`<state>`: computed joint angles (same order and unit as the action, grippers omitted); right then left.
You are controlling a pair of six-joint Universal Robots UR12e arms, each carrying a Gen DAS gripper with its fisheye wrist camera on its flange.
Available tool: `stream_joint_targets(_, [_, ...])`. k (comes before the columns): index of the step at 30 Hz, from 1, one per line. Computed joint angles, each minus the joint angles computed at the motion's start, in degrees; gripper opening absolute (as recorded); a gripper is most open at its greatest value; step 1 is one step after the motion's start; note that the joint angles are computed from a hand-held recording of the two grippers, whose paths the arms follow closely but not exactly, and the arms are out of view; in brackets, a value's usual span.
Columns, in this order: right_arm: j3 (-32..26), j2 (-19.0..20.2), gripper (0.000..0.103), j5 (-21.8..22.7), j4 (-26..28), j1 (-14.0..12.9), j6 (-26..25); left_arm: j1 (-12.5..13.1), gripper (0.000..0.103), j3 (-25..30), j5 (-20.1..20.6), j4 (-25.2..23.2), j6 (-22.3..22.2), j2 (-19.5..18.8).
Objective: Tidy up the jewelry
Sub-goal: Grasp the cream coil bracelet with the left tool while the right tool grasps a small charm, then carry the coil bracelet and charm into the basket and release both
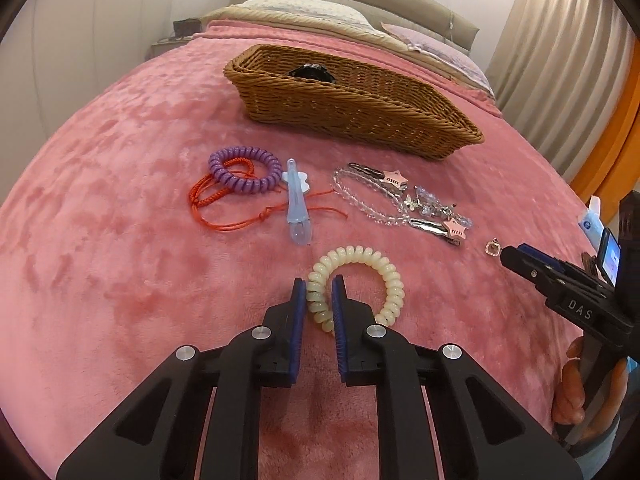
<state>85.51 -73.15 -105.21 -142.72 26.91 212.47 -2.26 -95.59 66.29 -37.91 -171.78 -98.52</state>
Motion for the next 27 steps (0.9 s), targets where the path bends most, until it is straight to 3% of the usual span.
stream_joint_targets(4, [-0.57,0.37,0.047,0.28,0.89,-0.14,0.34,-0.08,0.014,-0.32,0.37,0.55,0.49,0.21])
stream_joint_targets(8, [-3.39,1.99,0.047,-1.44,4.71,0.63,-2.54,-0.83,0.018,-0.61,2.67,1.44,1.25,0.44])
stream_joint_targets(10, [-4.56,2.75,0.046,-3.11,6.33,1.12,-3.57,-1.01,0.027,-0.67,2.95,1.53,1.49,0.5])
stream_joint_targets(11, [-4.99,3.06,0.045,-3.97,6.93,1.3,-3.71,-1.08,0.028,-0.7,3.03,1.56,1.85,0.51])
stream_joint_targets(12, [-5.29,3.26,0.037,-4.87,7.51,1.44,-3.67,-1.33,0.027,-0.82,3.81,1.98,2.13,0.56])
stream_joint_targets(15, [-4.73,3.06,0.017,-3.2,6.09,1.24,-5.35,-1.91,0.021,-1.16,5.6,2.97,3.24,0.7])
stream_joint_targets(16, [-4.69,3.07,0.017,-2.89,5.8,1.33,-6.29,-2.2,0.012,-1.38,6.43,3.75,3.7,0.76])
stream_joint_targets(17, [-4.75,3.12,0.017,-3.01,5.61,1.49,-7.07,-2.35,0.01,-1.53,6.95,4.27,3.98,0.79])
stream_joint_targets(22, [-3.28,2.52,0.016,-4.22,0.12,2.69,-11.66,-1.59,0.009,-2.94,3.61,8.06,4.08,1.46])
stream_joint_targets(27, [-2.8,2.16,0.016,-5.91,-3.04,3.26,-12.73,-1.01,0.009,-3.78,0.56,11.37,3.31,2.06])
